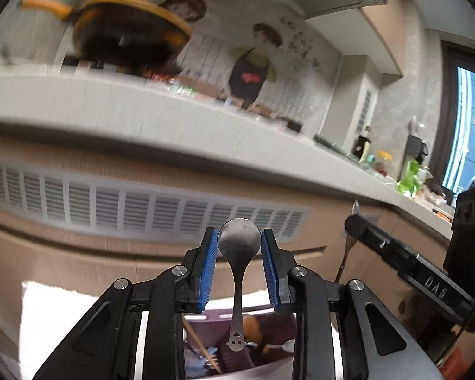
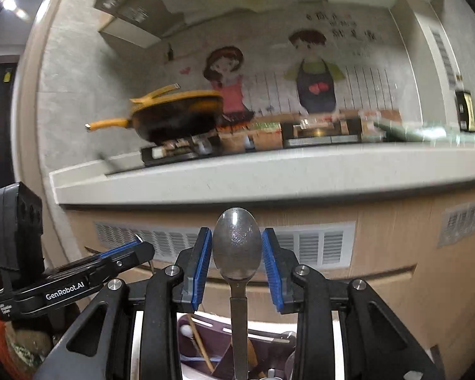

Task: Organize utensils
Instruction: 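Lift both spoons over the maroon caddy and open both tools to drop them, then grasp the silver shovel-shaped spoon with the right tool while the left tool grasps a wooden stick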

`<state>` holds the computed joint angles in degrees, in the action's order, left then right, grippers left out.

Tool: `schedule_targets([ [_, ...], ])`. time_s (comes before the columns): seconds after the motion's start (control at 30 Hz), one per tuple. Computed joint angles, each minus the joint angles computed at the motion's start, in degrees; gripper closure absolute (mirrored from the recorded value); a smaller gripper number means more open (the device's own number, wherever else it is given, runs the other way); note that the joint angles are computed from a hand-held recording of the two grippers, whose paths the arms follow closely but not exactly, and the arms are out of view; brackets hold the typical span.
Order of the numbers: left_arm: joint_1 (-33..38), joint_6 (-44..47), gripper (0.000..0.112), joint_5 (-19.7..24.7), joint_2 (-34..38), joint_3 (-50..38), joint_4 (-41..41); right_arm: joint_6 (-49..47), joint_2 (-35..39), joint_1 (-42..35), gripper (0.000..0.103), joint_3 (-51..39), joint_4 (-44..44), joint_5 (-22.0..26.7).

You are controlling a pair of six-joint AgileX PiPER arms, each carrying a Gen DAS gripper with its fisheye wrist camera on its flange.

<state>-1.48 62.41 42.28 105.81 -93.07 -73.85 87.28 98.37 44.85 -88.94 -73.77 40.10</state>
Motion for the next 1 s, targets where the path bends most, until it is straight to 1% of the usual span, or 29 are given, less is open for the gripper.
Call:
schedule_targets([
  [0.1,-0.76,-2.77,0.083,0.03,3.98,-2.53,1.62,1.23,3.03,-1.61,0.073,0.48,0.3,-1.35],
  [0.17,-1.21,-4.0,0.082,1.26,6.29,-3.66,2.23,0.99,4.47,-2.43,0.072,1.09,1.18,-2.52],
  [0.2,-1.39,-5.67,0.08,2.73,7.92,-5.25,3.69,-1.39,4.8,-3.16,0.071,1.26,4.05,-3.98],
  [0.23,-1.71,-8.07,0.078,4.01,9.33,-7.05,6.15,-5.92,5.35,-4.04,0.071,0.66,9.21,-5.26],
  [0.27,-2.04,-9.85,0.076,4.53,9.93,-7.78,8.26,-9.13,5.67,-4.67,0.071,0.24,12.81,-5.74],
  [0.3,-2.1,-10.77,0.076,4.89,10.36,-8.15,9.4,-10.35,5.66,-4.7,0.071,0.48,14.45,-5.66],
  [0.37,-1.63,-10.82,0.075,4.66,9.23,-6.41,9.25,-10.85,4.61,-4.25,0.071,1.88,15.62,-5.38],
  [0.4,-1.03,-10.25,0.072,4.65,8.02,-5.14,8.25,-10.09,3.57,-3.86,0.071,3.28,15.17,-5.69],
  [0.43,-0.3,-9.11,0.07,4.31,6.44,-3.26,6.91,-8.97,2.34,-3.26,0.071,4.66,14.3,-5.78],
  [0.47,0.43,-7.48,0.065,3.31,4.5,-0.66,5.49,-6.58,0.53,-2.08,0.071,6.81,12.28,-5.48],
  [0.5,1.15,-5.96,0.061,0.96,1.57,3.1,4.68,-5.19,-0.94,-1.03,0.071,8.45,10.99,-5.06],
  [0.57,1.8,-5.62,0.058,-4.64,-3.38,9.6,6.32,-4.39,-3.47,1.45,0.068,11.35,10.31,-3.66],
  [0.63,2.5,-6.82,0.058,-8.99,-7.07,15.44,9.64,-6.59,-4.76,3.63,0.066,12.73,12.94,-2.1],
  [0.67,3.13,-6.91,0.058,-10.1,-8.22,18.02,10.6,-7.99,-5.21,5.0,0.066,13.61,15.0,-1.24],
  [0.77,5.42,-6.14,0.058,-11.84,-10.88,26.59,12.98,-8.75,-5.53,9.1,0.066,15.92,19.09,1.49],
  [0.8,5.93,-6.46,0.058,-12.08,-11.28,29.3,14.99,-8.52,-5.37,10.65,0.066,16.72,20.82,2.55],
  [0.93,6.22,-8.24,0.058,-11.69,-11.34,37.33,22.97,-5.96,-4.82,15.41,0.066,21.3,25.8,3.15],
  [1.0,5.42,-6.32,0.058,-13.57,-12.13,41.21,23.49,-5.19,-3.94,18.41,0.066,23.36,27.32,3.94],
])
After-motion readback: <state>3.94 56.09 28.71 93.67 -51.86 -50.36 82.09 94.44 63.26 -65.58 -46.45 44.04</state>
